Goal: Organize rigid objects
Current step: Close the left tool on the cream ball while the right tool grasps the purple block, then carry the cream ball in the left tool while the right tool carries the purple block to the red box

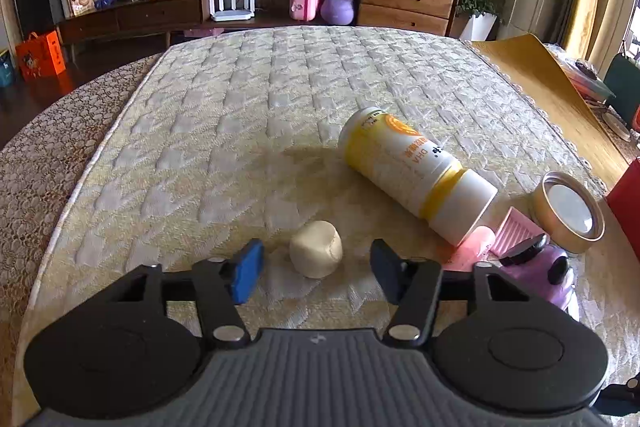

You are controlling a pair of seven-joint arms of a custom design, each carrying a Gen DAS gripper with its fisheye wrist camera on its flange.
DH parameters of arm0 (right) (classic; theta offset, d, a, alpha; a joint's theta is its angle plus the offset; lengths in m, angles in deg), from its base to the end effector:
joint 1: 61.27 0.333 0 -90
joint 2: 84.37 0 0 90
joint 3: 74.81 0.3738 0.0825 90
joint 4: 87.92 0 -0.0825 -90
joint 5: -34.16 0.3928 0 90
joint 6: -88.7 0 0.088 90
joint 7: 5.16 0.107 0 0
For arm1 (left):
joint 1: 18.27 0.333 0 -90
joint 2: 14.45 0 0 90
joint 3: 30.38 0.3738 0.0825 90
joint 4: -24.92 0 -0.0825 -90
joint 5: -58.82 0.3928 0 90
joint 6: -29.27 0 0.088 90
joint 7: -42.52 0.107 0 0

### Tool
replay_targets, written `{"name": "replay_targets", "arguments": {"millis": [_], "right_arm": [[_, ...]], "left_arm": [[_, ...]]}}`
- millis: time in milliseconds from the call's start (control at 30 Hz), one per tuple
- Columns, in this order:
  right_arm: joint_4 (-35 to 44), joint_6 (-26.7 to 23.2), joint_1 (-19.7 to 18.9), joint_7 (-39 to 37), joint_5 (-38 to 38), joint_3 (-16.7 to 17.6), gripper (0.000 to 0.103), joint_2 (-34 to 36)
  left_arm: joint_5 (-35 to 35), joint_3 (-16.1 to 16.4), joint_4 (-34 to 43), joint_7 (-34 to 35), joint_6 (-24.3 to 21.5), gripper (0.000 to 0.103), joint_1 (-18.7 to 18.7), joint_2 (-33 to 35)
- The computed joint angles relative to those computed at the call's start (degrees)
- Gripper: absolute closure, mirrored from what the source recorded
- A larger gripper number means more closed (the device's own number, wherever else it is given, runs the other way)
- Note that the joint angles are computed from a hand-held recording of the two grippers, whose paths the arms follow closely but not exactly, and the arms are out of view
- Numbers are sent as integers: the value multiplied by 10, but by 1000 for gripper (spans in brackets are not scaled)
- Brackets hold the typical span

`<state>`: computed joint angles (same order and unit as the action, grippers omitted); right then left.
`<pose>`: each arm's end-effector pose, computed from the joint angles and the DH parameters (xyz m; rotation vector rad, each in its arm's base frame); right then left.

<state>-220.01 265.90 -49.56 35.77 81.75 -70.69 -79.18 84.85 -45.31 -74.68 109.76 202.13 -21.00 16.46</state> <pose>0.5550 0.0932 0.4211 -2.0240 1.4716 -0.5297 0.7126 -0.2228 0.4083 -1.5850 2.0429 -0.8731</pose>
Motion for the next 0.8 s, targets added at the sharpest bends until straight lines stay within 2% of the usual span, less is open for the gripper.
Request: {"name": "replay_targets", "arguments": {"millis": [100,167,300,367,467,567,633,700,800], "right_arm": [[0,7,3,6,-9,-2,42,2],[-3,13,5,12,-17,-3,45,3],[-11,31,10,28,-42,-5,59,2],[-14,37,7,24,-40,0,68,1],[-19,41,13,43,-61,-8,68,-2],[-26,44,15,61,-78,-12,68,-7],[-27,45,5,44,-53,0,68,-12],[-29,44,3,41,-42,1,68,-19],[-30,42,-2,10,3,5,68,-31]], "left_arm": [[15,25,2,-15,1,59,-20,-2],[22,31,0,-21,4,63,-23,-3],[24,31,-3,-31,6,74,-20,-5],[15,15,-3,-25,2,74,-7,-5],[-3,-7,-6,-15,-5,74,11,-6],[-9,-7,-12,-13,-8,74,11,-13],[-18,-17,-22,-9,-9,74,18,-21],[-42,-45,-33,6,-14,74,40,-28],[-55,-55,-51,21,-11,74,46,-44]]}}
